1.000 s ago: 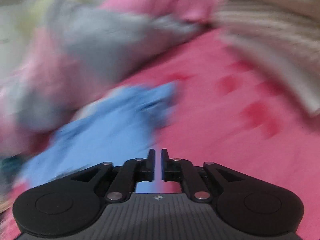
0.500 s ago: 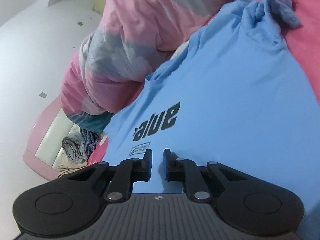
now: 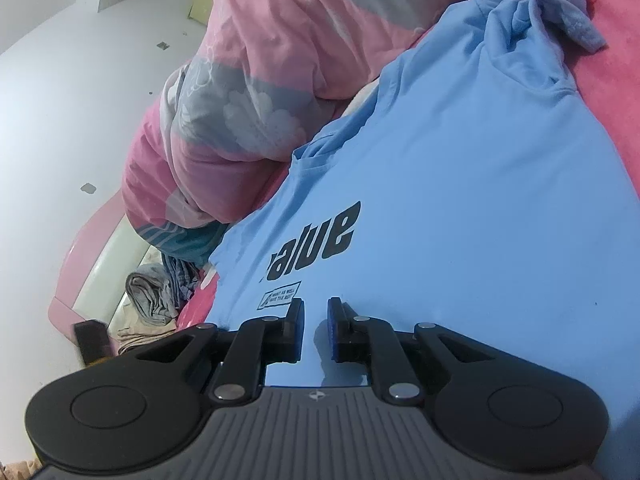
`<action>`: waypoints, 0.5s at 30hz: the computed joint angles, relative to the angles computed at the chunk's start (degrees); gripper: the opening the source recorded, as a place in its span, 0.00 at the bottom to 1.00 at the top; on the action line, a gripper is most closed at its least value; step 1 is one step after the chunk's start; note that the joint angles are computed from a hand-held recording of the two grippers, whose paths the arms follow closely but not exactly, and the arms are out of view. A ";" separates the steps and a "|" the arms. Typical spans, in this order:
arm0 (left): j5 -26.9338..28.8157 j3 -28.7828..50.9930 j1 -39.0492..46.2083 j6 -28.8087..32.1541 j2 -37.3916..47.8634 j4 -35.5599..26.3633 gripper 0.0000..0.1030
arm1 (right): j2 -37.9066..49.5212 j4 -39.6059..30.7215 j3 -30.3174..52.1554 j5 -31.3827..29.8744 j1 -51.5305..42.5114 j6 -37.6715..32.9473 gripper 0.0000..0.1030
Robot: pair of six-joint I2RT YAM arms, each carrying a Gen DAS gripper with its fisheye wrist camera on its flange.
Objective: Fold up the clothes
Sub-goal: 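Release the T-shirt with both grippers and move over the shirt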
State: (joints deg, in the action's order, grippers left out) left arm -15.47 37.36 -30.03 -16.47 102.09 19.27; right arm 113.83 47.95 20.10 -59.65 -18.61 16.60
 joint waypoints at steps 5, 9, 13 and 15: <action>-3.43 8.25 7.27 0.22 7.09 -1.32 0.12 | 0.63 -0.30 0.57 -0.59 -0.01 -0.20 0.11; -5.54 12.62 10.52 -2.69 7.55 -5.44 0.20 | 1.40 0.44 0.82 -0.98 -0.07 0.12 0.11; -4.69 9.31 13.39 -4.38 1.95 -7.30 0.20 | 2.00 0.82 1.13 -1.18 0.02 0.40 0.11; -2.63 7.60 14.23 -5.26 -2.67 -9.96 0.20 | 2.17 1.39 1.04 -1.18 0.12 0.74 0.11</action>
State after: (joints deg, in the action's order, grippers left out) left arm -18.10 44.96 -15.80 -21.73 99.43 9.31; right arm 115.99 49.34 21.14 -60.82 -18.49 17.33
